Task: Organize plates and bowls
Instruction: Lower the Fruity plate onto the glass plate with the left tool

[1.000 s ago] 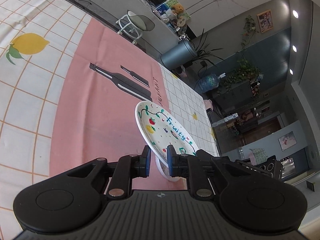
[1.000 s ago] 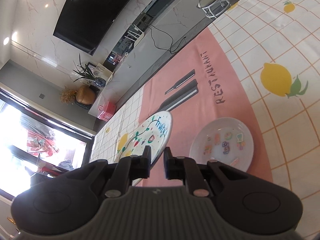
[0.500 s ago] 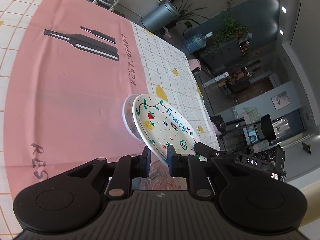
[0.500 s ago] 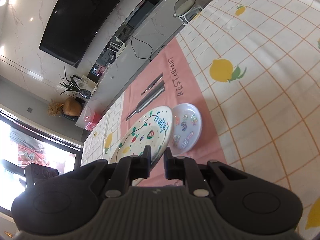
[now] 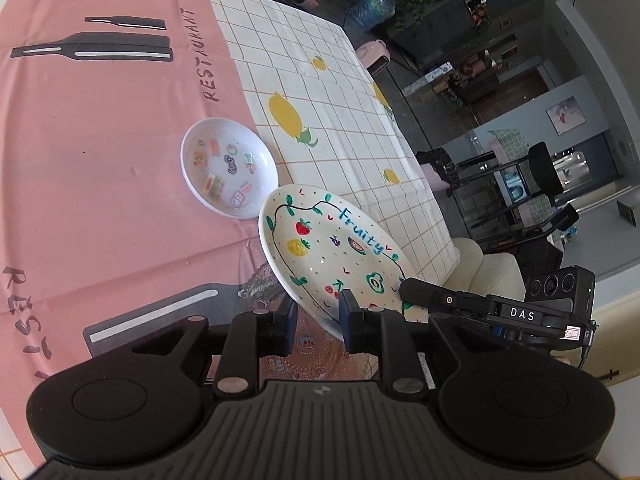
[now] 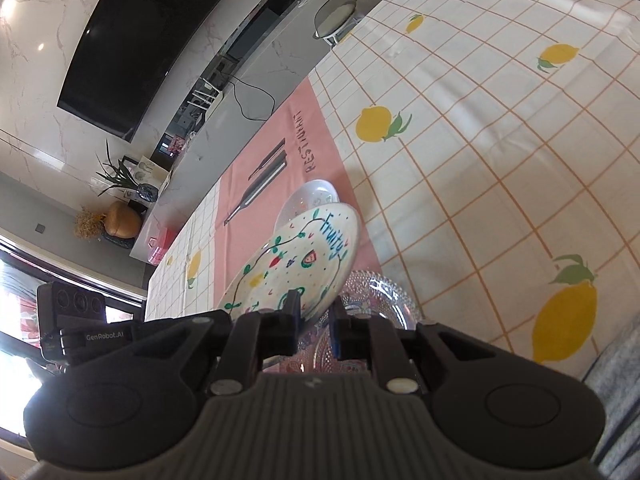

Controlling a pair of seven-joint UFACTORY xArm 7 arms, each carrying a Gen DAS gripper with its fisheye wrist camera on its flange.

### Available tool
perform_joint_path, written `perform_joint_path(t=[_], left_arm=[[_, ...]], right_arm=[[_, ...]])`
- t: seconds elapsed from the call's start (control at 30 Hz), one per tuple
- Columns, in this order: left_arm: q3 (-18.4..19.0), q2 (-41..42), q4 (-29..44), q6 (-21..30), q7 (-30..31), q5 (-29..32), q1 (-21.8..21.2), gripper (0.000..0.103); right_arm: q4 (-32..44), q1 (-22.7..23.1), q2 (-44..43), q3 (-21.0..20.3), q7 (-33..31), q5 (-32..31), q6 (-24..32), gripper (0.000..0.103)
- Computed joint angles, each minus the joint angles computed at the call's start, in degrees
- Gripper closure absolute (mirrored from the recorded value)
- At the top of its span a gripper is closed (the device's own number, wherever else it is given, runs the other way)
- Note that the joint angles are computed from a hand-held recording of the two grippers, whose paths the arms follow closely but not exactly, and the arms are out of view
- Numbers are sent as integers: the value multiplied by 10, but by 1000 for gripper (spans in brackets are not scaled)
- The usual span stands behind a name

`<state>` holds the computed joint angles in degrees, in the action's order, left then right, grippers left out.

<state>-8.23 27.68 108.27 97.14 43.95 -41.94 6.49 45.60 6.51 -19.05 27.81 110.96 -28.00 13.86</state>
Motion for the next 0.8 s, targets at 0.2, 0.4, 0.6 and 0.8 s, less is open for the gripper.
perform_joint_path(t=[0.2, 0.4, 0.6, 0.8], left_arm=[[-2, -6, -7, 13, 44, 6, 2, 76], [0, -4, 2, 27, 67, 14, 0, 76], [-1, 13, 33, 50, 89, 44, -12, 72], [-5, 48, 77, 74, 85, 71, -23, 70]], right_arm=[[-21, -2, -24, 16, 28, 12, -4, 90], [-36, -15, -45, 41, 47, 22, -20, 89], [-46, -38, -64, 77, 78, 35, -31, 89], [-47, -49, -65, 99, 91, 54, -33, 89]])
